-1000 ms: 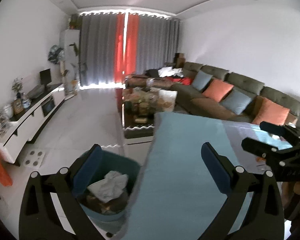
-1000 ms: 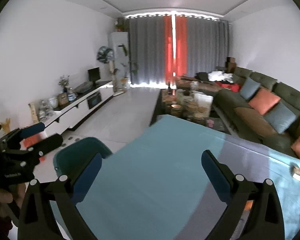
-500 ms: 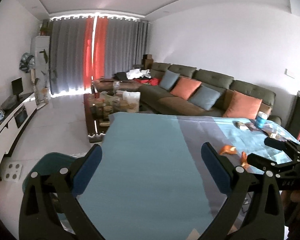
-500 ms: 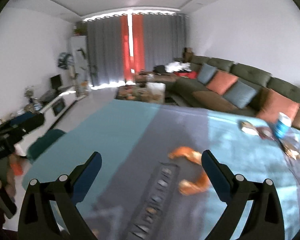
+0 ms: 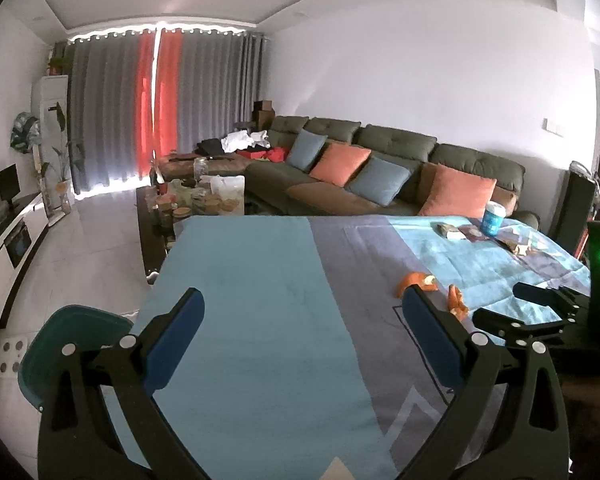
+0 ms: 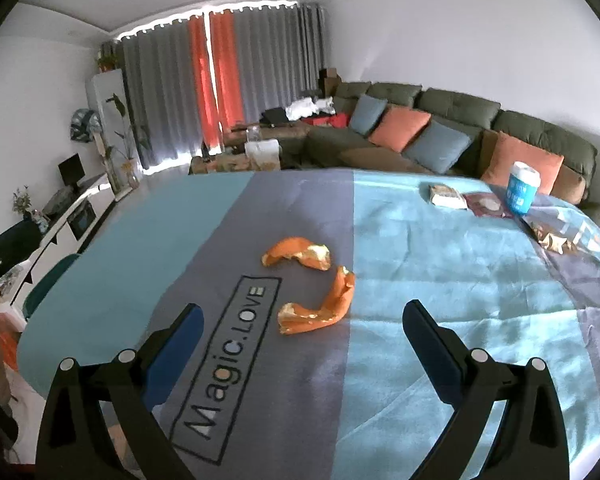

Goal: Collect trash
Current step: 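Move both tools back over the table toward the orange peels, then grasp an orange peel with the right tool while the left tool grasps another orange peel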

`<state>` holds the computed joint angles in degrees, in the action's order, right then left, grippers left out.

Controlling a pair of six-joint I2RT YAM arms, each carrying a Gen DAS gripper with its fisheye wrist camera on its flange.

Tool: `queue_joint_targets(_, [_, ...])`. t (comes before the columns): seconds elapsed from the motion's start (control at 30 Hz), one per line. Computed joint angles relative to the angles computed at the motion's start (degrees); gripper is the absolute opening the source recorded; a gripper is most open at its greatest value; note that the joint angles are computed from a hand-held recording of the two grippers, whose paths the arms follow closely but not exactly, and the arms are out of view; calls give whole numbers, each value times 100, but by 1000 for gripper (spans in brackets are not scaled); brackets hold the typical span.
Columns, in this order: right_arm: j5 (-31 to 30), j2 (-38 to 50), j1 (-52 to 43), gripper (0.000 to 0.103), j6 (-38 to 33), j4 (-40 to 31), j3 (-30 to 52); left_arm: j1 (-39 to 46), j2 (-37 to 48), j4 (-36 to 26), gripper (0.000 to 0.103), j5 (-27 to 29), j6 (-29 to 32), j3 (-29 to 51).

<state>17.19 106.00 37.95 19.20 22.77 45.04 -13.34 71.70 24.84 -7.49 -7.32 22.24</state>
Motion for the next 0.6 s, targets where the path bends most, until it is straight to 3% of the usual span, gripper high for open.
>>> queue_joint_targets(0.13, [-197,309,-147,84,124,-361,381,-56,360,97,97,32,53,173])
queue_joint_targets(0.2, [-301,475,-224,71,187,-578,596,-102,563,152,98,49,80,293])
queue_joint_targets(0.43, [-648,923,-394,62,270,-959,1106,-197,1384,330,98,227,262,858])
queue_joint_targets(0.6, [-734,1092,-417,49,273,-1155,1314,-220,1971,321,98,399,435,1426])
